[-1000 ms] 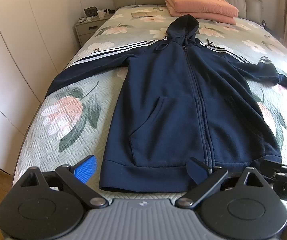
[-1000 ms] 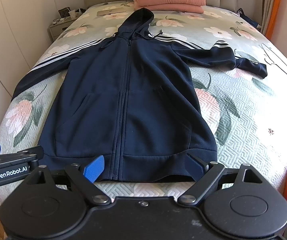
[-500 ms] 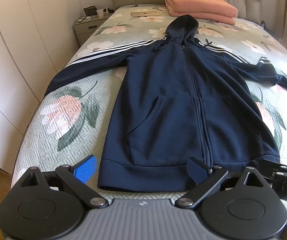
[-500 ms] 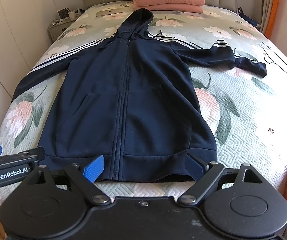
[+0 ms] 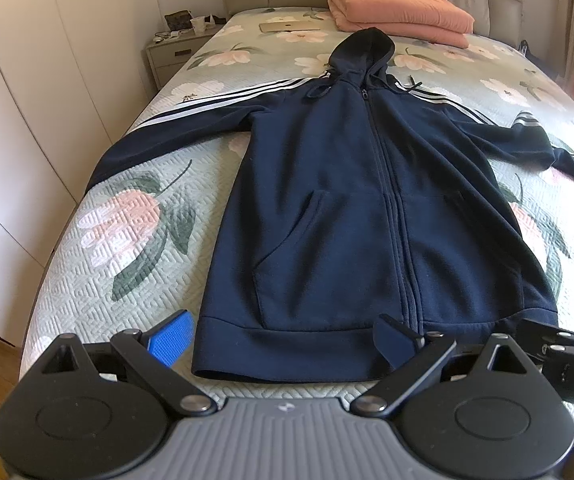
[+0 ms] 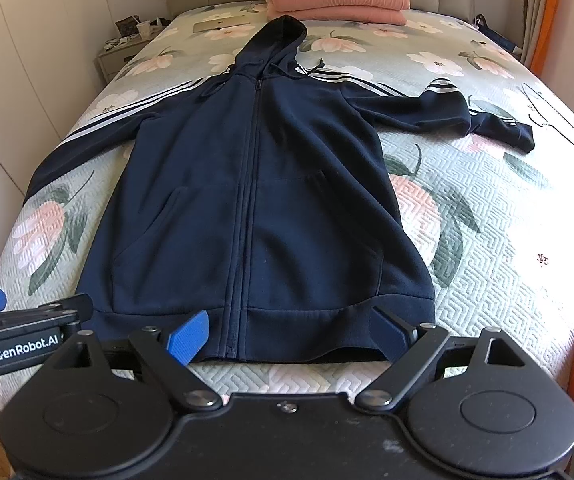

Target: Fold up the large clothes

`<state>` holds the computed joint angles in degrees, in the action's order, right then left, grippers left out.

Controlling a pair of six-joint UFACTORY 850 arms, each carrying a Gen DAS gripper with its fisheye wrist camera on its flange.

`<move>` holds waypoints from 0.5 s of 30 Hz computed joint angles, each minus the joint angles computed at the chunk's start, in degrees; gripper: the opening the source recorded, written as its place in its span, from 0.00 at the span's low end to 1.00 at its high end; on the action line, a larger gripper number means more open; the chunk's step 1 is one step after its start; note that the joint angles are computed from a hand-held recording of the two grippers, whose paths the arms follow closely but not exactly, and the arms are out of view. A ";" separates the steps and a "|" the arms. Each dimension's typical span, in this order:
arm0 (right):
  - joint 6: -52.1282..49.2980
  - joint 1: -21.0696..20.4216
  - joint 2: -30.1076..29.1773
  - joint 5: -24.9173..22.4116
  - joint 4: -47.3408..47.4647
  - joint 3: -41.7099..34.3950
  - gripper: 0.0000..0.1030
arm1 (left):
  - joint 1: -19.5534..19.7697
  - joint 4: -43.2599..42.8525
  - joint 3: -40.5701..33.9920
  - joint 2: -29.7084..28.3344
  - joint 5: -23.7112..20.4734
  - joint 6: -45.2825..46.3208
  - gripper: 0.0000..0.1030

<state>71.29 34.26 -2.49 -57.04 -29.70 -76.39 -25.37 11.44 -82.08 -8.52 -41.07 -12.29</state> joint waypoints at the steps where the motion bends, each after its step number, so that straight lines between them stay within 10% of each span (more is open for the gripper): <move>1: -0.09 0.01 -0.03 0.04 0.02 -0.03 1.00 | -0.02 0.14 0.01 0.00 0.02 -0.13 0.95; 15: -0.84 -0.15 0.35 2.41 0.37 0.64 1.00 | -0.28 3.26 0.11 -0.64 -0.01 -3.05 0.95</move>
